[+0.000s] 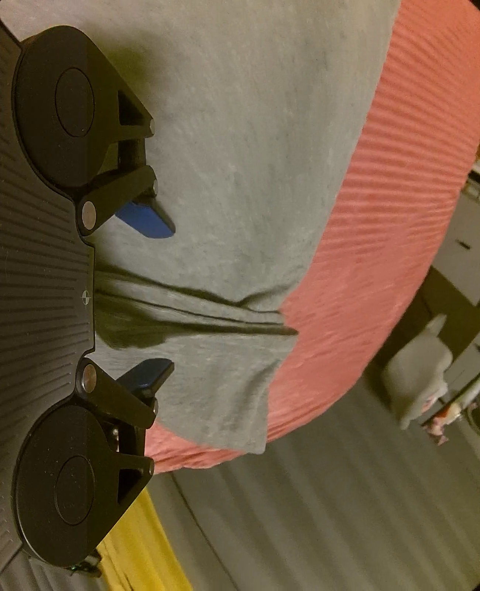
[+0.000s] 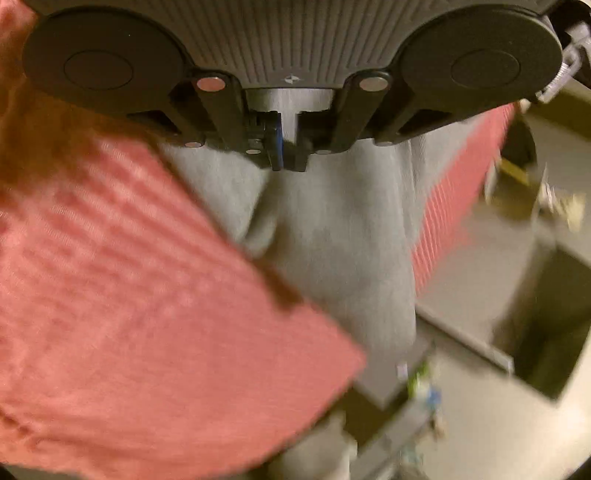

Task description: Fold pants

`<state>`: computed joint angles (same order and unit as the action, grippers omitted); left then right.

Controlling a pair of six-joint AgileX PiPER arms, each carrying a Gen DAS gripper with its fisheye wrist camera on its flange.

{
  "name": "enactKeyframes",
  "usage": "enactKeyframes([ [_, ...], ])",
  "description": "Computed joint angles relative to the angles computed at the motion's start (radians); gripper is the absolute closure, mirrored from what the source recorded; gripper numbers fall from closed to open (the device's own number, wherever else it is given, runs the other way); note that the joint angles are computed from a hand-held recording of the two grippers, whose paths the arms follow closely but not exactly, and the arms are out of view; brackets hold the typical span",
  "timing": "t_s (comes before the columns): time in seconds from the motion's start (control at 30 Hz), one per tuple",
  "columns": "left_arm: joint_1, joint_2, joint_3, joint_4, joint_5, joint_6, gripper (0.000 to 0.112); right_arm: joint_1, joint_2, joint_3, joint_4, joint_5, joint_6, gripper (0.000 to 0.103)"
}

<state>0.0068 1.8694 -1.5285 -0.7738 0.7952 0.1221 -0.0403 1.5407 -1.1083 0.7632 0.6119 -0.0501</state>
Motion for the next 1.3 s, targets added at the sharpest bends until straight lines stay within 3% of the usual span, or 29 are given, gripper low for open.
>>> enactKeyframes([
  [0.03, -0.005, 0.026, -0.032, 0.000, 0.013, -0.002, 0.034, 0.004, -0.015, 0.024, 0.004, -0.036, -0.002, 0.079],
  [0.17, -0.003, 0.109, -0.101, -0.101, 0.034, 0.054, 0.036, 0.026, 0.028, 0.010, 0.075, -0.070, -0.010, 0.077],
  [0.23, -0.016, 0.144, -0.144, -0.109, 0.040, 0.044, 0.052, 0.040, 0.046, 0.015, 0.131, -0.100, -0.046, 0.071],
  [0.27, -0.021, 0.157, -0.156, -0.108, 0.044, 0.039, 0.053, 0.041, 0.040, 0.025, 0.157, -0.107, -0.063, 0.070],
  [0.37, -0.035, 0.167, -0.147, -0.106, 0.024, 0.051, 0.070, 0.038, 0.051, 0.049, 0.262, -0.126, -0.163, 0.065],
  [0.43, -0.043, 0.167, -0.136, -0.111, 0.018, 0.050, 0.091, 0.031, 0.068, 0.052, 0.301, -0.134, -0.211, 0.063],
  [0.53, -0.059, 0.111, -0.064, -0.107, -0.054, 0.062, 0.095, 0.037, 0.073, 0.054, 0.318, -0.147, -0.227, 0.061],
  [0.6, -0.070, 0.031, 0.020, -0.091, -0.134, 0.075, 0.095, 0.035, 0.081, 0.050, 0.344, -0.147, -0.249, 0.057],
  [0.7, -0.081, -0.109, 0.156, -0.069, -0.276, 0.115, 0.096, 0.013, 0.069, 0.082, 0.489, -0.133, -0.375, 0.039],
  [0.83, -0.057, -0.293, 0.300, -0.048, -0.359, 0.153, 0.096, -0.009, 0.046, 0.119, 0.624, -0.085, -0.501, 0.035],
  [0.93, -0.012, -0.367, 0.355, 0.108, -0.344, 0.032, 0.094, -0.027, 0.063, 0.103, 0.662, 0.027, -0.573, 0.031],
  [1.07, 0.027, -0.344, 0.333, 0.415, -0.225, -0.257, 0.082, 0.012, 0.051, 0.067, 0.557, 0.026, -0.533, 0.022],
  [1.13, 0.059, -0.326, 0.315, 0.405, -0.159, -0.232, 0.077, 0.028, 0.047, 0.051, 0.495, 0.013, -0.479, 0.019],
  [1.23, 0.109, -0.320, 0.294, 0.287, -0.063, -0.114, 0.050, 0.038, 0.054, 0.030, 0.423, 0.008, -0.390, 0.019],
  [1.3, 0.140, -0.314, 0.285, 0.209, -0.038, -0.017, 0.049, 0.047, 0.057, 0.018, 0.392, 0.002, -0.359, 0.019],
])
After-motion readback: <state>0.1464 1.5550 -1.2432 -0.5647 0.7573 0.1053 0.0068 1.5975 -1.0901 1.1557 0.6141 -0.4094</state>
